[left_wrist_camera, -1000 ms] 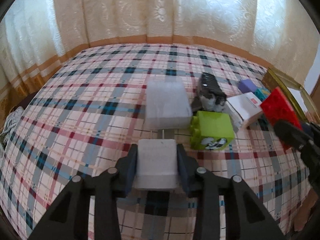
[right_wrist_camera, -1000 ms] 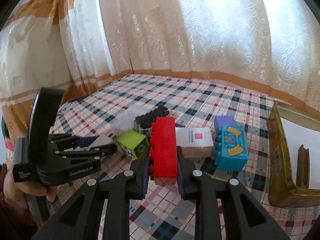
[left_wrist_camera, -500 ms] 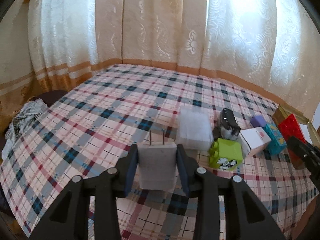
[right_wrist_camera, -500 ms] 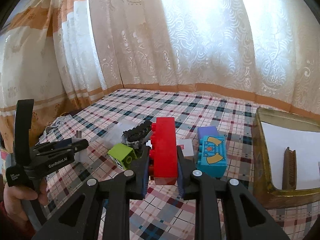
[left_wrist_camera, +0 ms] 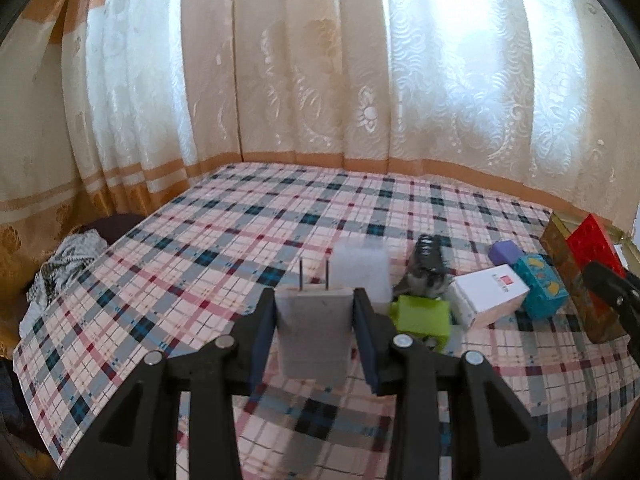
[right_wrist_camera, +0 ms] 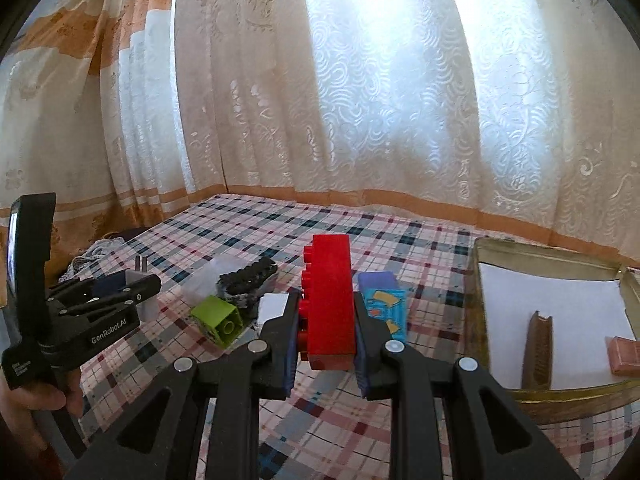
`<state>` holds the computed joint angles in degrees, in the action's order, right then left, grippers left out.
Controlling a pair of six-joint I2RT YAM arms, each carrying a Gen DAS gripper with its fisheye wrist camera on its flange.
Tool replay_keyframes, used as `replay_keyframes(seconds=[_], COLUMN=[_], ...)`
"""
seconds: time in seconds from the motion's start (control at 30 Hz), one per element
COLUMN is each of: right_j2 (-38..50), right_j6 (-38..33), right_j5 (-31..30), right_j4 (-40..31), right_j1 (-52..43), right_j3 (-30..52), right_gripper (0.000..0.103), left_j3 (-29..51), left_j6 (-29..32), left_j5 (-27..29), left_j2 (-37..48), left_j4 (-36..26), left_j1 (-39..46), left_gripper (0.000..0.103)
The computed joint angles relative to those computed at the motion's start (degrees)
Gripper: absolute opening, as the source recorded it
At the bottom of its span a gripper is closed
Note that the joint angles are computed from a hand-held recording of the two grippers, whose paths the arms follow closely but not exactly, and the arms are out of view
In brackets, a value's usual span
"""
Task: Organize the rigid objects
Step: 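Carry charger and red brick over the tin tray and release both inside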
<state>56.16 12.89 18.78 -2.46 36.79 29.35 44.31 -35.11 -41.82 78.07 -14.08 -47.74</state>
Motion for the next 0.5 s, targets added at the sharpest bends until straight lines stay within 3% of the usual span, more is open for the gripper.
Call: replay_keyframes(seconds=[0.5], right_j2=[-7.9], right_j6=[-3.5], right_j5=[-3.1], right_j4=[-2.1], right_j1=[-8.1], right_j3=[-2.4], right_gripper=[0.025], left_j3=[9.8], left_j6=[0.0], left_j5=[0.2], left_j2=[9.4], left_j4=[1.0], left_j1=[-5.9], left_gripper=[0.037])
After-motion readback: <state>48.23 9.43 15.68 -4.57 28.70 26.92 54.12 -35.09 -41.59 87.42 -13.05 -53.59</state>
